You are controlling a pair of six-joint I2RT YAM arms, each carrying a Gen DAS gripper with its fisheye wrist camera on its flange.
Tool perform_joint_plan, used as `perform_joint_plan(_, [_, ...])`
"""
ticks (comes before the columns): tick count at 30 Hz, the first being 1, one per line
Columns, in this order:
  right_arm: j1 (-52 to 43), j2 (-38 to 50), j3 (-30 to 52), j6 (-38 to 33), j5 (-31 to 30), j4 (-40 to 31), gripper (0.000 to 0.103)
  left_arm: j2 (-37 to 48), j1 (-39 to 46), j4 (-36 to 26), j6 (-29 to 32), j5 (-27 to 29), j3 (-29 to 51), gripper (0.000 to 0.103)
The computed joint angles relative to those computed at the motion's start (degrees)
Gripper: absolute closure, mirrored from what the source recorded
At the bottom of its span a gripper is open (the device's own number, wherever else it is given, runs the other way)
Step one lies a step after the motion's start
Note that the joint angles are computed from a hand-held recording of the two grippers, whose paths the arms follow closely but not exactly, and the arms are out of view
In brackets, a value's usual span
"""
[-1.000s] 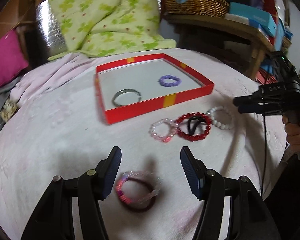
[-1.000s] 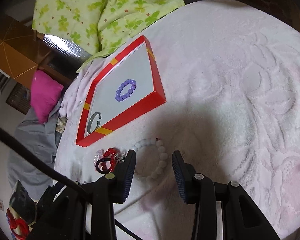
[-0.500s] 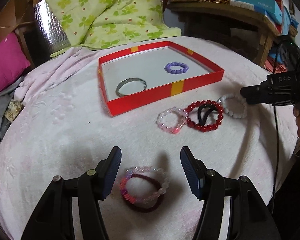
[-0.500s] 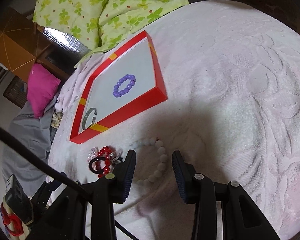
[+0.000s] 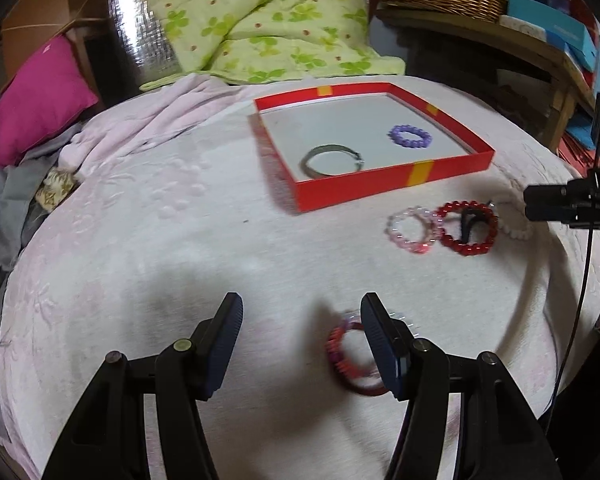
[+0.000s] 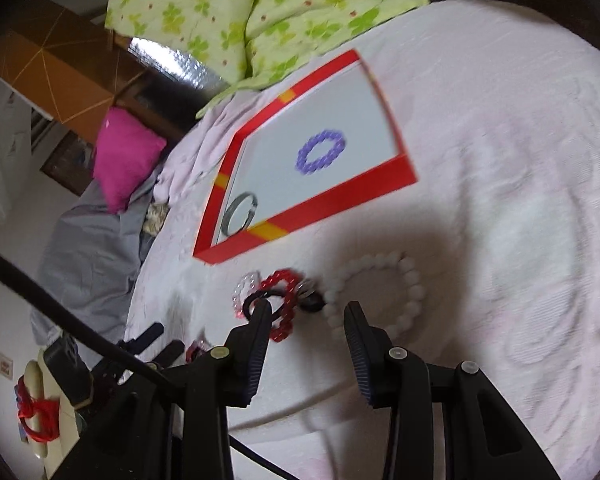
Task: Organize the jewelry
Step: 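Withdraw the left tool toward the pink bead bracelet while the right tool moves toward the white bead bracelet, then close the left tool on the pink bead bracelet and lift it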
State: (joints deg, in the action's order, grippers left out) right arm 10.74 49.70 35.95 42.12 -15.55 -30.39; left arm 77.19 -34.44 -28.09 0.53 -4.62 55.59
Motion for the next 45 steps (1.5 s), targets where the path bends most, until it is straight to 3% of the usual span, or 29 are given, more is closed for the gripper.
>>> perform_joint_plan(10, [4.8,5.7,-0.7,4.3,-0.7,5.8,0.062,-1.6,7.9,-4.5,2.5,12.9,-0.7,0.041])
perform_joint_plan(18, [8.1,11.1,0.3,6.6,2.3,9.0,0.063,-0.7,5.1,-5.0,2.9,13.6,-1.1,0.042])
perform_joint_plan(19, [8.3,11.4,0.2,6.7,2.4,9.4,0.068,-0.3,4.7,-5.1,3.0,13.4,-1.1,0.044])
perform_joint_plan(21, [9.0,12.3,0.6,6.8,3.1,10.0,0.075,0.4,4.2,-5.1,3.1,13.5,-0.8,0.061])
perform_joint_plan(22, [9.6,12.4,0.7,6.8,3.9,10.0,0.079,0.7,3.9,-5.0,2.7,13.9,-0.7,0.065])
perform_joint_plan(24, [10.6,12.5,1.3,6.4,6.0,9.0,0.083,1.1,3.3,-4.8,2.7,14.0,-0.5,0.080])
perform_joint_plan(28, [13.9,12.0,2.9,5.0,11.7,6.7,0.086,1.5,1.8,-3.8,2.6,13.5,-0.5,0.092])
perform_joint_plan(36, [25.0,13.0,8.5,2.5,28.2,-0.7,0.086,2.3,0.1,-2.0,2.1,11.8,-0.7,0.095])
perform_joint_plan(45, [32.3,12.1,11.9,2.1,40.5,-7.3,0.086,3.5,-2.2,-0.2,1.6,10.7,-0.1,0.095])
